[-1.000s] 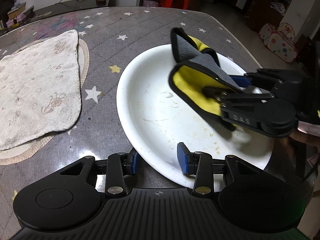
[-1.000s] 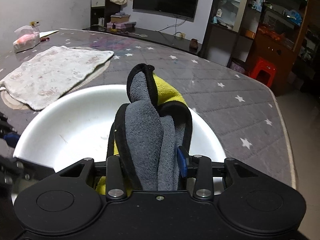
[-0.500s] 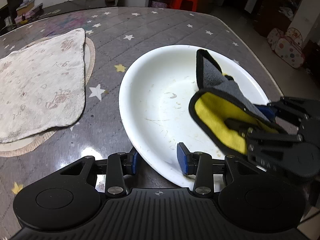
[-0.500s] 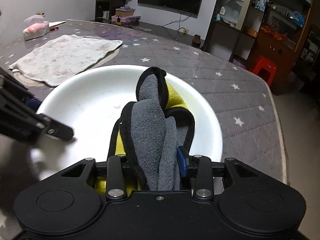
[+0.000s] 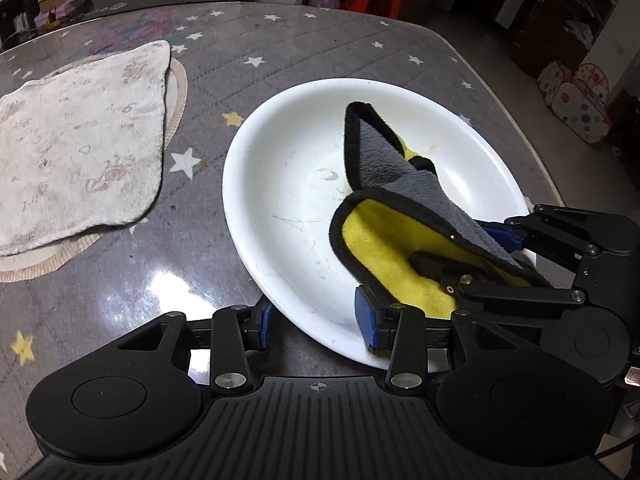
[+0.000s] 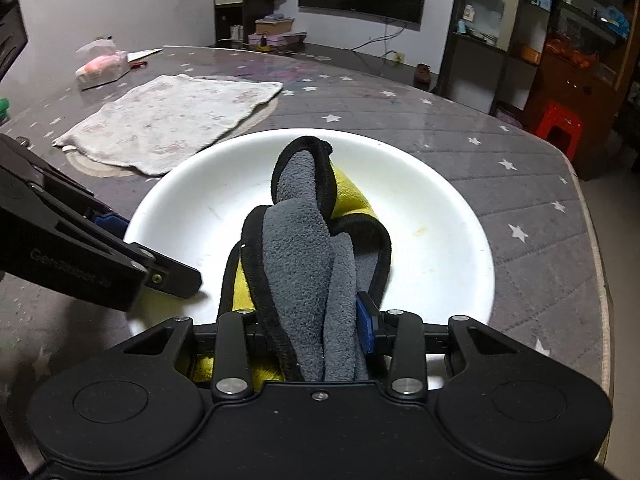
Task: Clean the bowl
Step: 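Keep wiping the bowl bottom with the cloth in the right gripper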
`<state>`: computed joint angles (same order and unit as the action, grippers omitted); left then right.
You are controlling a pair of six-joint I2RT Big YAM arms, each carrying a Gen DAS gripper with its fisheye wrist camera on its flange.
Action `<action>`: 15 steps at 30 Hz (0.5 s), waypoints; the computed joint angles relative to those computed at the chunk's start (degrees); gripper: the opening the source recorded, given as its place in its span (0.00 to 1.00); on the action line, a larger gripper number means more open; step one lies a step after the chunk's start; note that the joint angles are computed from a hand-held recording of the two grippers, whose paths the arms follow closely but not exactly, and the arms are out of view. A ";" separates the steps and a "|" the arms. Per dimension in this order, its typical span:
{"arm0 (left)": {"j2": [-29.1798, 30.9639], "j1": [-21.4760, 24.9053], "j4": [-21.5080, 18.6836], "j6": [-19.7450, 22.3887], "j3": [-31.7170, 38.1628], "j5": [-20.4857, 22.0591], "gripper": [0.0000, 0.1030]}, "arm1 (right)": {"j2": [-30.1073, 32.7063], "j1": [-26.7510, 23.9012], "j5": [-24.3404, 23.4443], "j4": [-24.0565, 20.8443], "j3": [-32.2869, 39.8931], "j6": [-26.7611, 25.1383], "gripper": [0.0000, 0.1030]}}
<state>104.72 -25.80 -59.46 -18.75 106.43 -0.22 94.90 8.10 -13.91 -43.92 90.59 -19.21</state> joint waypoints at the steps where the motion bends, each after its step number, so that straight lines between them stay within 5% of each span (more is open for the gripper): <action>1: -0.07 0.00 0.11 -0.04 -0.10 -0.04 0.38 | -0.04 -0.07 -0.09 -0.04 -0.04 -0.24 0.39; 15: -0.25 0.67 1.85 1.46 -0.50 -1.02 0.30 | 0.42 -0.97 4.82 3.21 -0.44 -1.56 0.39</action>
<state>104.48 -25.13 -57.61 -17.29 105.92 -1.24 95.32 7.13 -9.09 -40.70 90.15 -20.77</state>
